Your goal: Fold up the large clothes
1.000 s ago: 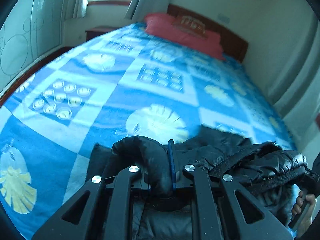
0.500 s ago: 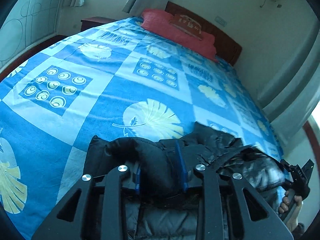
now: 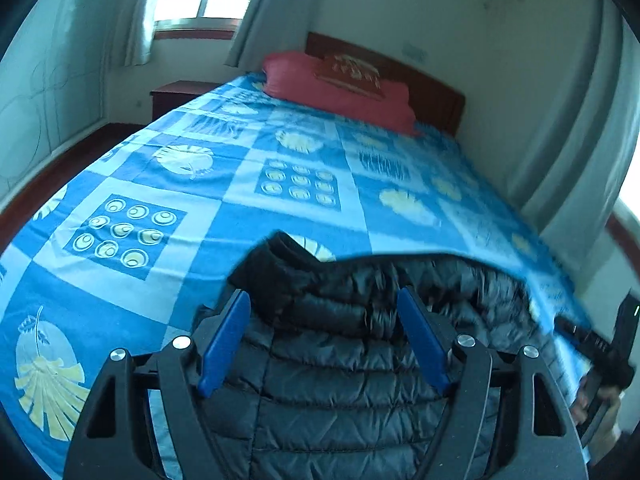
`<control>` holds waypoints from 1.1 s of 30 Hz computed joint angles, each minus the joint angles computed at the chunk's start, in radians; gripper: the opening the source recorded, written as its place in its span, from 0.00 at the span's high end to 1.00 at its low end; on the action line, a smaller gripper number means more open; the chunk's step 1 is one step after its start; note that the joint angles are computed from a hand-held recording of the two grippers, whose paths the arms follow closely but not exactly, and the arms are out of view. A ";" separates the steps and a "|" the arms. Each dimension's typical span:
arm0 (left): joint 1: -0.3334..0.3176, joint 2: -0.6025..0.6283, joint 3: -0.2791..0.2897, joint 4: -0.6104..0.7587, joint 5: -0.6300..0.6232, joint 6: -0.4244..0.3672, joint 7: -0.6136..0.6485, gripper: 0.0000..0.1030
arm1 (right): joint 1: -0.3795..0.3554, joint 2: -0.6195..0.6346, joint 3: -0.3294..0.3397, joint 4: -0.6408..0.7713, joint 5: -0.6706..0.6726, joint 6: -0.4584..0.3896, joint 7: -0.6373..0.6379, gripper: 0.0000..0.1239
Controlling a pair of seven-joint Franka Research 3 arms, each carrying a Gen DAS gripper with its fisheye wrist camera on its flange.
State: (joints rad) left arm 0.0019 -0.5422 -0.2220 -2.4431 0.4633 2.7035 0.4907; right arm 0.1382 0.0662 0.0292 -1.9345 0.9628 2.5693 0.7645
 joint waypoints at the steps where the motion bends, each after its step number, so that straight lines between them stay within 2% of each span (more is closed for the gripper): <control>1: 0.001 0.039 -0.010 0.026 0.009 -0.013 0.013 0.27 | 0.019 0.020 0.012 0.015 -0.054 0.029 0.017 0.43; 7: -0.005 0.210 -0.023 0.105 0.051 -0.013 0.003 0.27 | 0.083 0.124 0.036 0.091 -0.309 0.109 0.134 0.43; 9: -0.006 0.266 -0.035 0.144 0.095 -0.056 -0.009 0.27 | 0.117 0.170 0.009 0.102 -0.475 0.133 0.252 0.43; 10: -0.011 0.297 -0.039 0.168 0.117 -0.092 -0.008 0.27 | 0.122 0.199 -0.001 0.116 -0.531 0.114 0.299 0.44; 12: -0.033 0.339 -0.021 0.184 0.120 -0.103 0.000 0.26 | 0.091 0.214 0.030 0.116 -0.493 0.126 0.290 0.44; 16: -0.070 0.369 0.000 0.230 0.123 -0.178 0.024 0.26 | 0.082 0.186 0.035 0.094 -0.526 0.133 0.310 0.45; 18: -0.084 0.314 0.011 0.199 0.102 -0.167 0.022 0.26 | 0.048 0.121 0.056 0.034 -0.443 0.153 0.256 0.46; 21: -0.085 0.169 0.010 0.088 0.081 -0.094 -0.038 0.26 | 0.017 0.007 0.056 -0.085 -0.300 0.198 0.136 0.46; 23: -0.081 0.077 -0.008 0.015 0.077 -0.080 -0.083 0.26 | 0.017 -0.044 0.031 -0.148 -0.274 0.216 0.109 0.46; 25: -0.085 0.014 -0.023 -0.051 0.057 -0.088 -0.115 0.26 | 0.016 -0.062 0.004 -0.197 -0.332 0.241 0.170 0.46; 26: -0.092 0.012 -0.022 -0.067 0.041 -0.098 -0.111 0.26 | 0.015 -0.057 -0.004 -0.202 -0.337 0.237 0.176 0.46; 27: -0.098 0.021 -0.019 -0.079 0.026 -0.110 -0.102 0.26 | 0.012 -0.044 -0.009 -0.203 -0.272 0.225 0.118 0.47; 29: -0.072 0.039 -0.035 -0.104 0.054 -0.073 -0.124 0.25 | 0.015 -0.028 0.003 -0.217 -0.116 0.280 -0.042 0.47; 31: -0.044 0.077 -0.054 -0.090 0.087 -0.060 -0.149 0.24 | 0.026 -0.019 0.010 -0.227 -0.121 0.334 -0.041 0.47; 33: -0.041 0.097 -0.067 -0.062 0.104 -0.099 -0.161 0.24 | 0.029 -0.022 0.009 -0.232 -0.155 0.345 -0.016 0.46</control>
